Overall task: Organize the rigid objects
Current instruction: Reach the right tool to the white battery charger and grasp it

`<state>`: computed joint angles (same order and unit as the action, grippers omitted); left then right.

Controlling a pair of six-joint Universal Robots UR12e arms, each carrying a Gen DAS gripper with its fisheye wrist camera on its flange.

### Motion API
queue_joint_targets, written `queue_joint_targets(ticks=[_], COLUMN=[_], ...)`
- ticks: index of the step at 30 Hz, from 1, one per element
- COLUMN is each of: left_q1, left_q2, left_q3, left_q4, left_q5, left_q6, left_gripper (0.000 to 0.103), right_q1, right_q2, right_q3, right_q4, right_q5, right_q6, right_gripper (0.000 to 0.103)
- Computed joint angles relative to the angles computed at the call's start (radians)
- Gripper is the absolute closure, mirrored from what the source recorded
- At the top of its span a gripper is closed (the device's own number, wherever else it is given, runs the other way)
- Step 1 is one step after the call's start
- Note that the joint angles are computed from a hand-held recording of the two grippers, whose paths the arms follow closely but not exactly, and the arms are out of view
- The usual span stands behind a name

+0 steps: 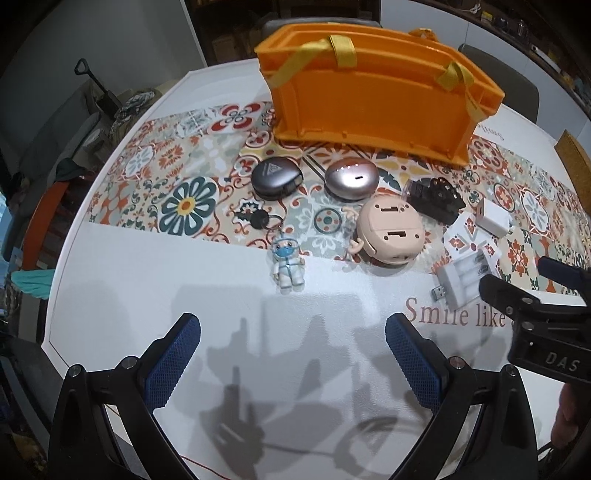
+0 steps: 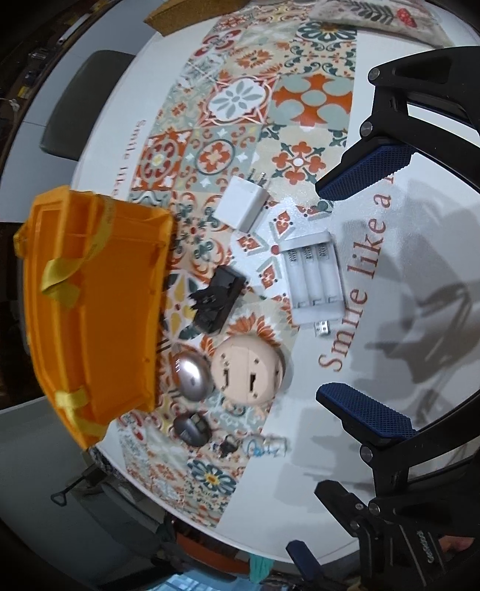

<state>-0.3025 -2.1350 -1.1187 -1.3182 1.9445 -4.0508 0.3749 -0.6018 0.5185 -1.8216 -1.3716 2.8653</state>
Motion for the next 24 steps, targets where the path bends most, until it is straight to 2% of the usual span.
queue_joint_targets(ticks=[11,17,24], left_q1=[0.002,0.003,0.006], left_q2=[-0.043,-0.054,-0.062], left_q3=[0.038,0.048,0.055], left_q4=[-0.018,-0.033,-0.040], left_q5=[-0.007,-0.004,-0.003], left_q6=[0.004,-0.007,-0.016], left_gripper=[0.001,0.001,0.001], right_q1=[0.000,0.005,0.010], right_q2=[0.077,0.113,0.150], right_q3=[-0.095,-0.136,-0.191], right_q4=[0.073,0.074,0.095], right_q5=[-0.014,-0.028,-0.035], right_q6=[-0.029,-0.026,-0.014], right_gripper=[0.003,0.004,0.009])
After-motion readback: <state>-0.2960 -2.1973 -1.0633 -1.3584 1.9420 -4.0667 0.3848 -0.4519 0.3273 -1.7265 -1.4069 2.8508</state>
